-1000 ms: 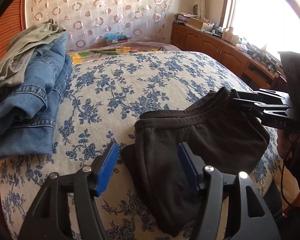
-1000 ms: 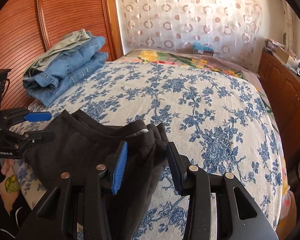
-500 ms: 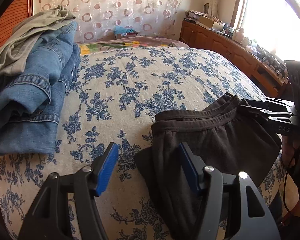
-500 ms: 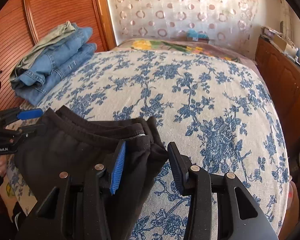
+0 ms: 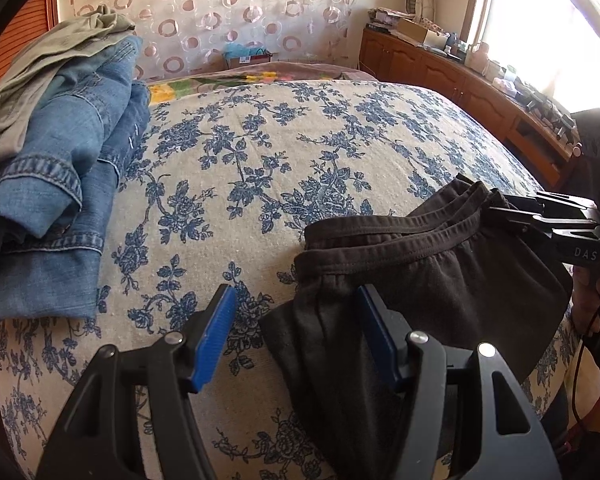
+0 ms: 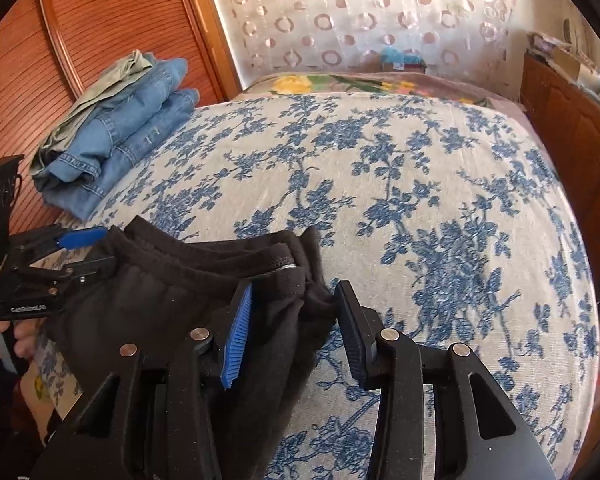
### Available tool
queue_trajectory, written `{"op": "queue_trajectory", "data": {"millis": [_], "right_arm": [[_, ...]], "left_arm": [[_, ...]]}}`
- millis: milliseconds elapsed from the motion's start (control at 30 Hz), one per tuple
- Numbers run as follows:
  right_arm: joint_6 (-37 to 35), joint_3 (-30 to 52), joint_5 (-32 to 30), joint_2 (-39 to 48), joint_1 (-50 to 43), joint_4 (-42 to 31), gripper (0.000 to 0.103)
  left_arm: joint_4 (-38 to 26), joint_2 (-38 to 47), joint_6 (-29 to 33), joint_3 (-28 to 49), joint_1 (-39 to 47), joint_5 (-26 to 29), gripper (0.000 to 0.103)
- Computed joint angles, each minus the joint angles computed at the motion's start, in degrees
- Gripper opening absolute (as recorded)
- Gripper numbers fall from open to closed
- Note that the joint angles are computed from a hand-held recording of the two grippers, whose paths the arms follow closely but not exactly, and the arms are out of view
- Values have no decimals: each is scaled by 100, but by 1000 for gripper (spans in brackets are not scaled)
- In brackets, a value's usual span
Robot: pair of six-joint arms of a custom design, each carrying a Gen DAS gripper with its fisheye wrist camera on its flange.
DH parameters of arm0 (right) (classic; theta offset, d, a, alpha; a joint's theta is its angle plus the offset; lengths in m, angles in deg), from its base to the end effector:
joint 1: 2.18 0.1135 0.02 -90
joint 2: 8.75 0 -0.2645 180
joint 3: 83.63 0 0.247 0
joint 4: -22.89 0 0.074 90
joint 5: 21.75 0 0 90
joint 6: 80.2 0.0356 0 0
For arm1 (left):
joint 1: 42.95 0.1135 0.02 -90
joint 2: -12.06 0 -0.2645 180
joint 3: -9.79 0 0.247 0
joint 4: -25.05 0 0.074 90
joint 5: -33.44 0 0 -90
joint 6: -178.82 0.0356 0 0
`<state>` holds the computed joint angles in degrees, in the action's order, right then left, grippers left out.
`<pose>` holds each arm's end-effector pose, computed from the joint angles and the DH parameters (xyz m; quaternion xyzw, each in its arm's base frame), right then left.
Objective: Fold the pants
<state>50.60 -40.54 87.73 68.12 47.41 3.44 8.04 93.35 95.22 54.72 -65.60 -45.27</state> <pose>0.1579 0.1671 0.1476 -0.0185 0.9366 0.1074 0.3330 0.2223 -0.1003 0.1411 0.2669 0.9068 -0.1366 0.2964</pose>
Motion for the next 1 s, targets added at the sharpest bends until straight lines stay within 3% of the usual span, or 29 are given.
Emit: {"op": "queue_trajectory", "data": {"millis": [200,333,467,667,900,1000], "right_arm": [[-106,218,-131,203,116,-100,40],[-156,229,-272,246,130,-7,23],[-156,142,-125,130,259,104,13],[-49,102,621,-71,852,86,11],[-36,173,635,63,852,23,11],[-22,138,614,22,838,30,11]], "left_arm": [[326,-37,-134,-179,-90,-138,66],[360,-28,-131,-188,-86,-126,68],[262,-23,-104,-139,-26,-13,68],[290,-87,-214,-180,-138,126,46],[202,-30,-390,-88,-162,472,16],[227,-217,-422,-194,-92,653,10]]}}
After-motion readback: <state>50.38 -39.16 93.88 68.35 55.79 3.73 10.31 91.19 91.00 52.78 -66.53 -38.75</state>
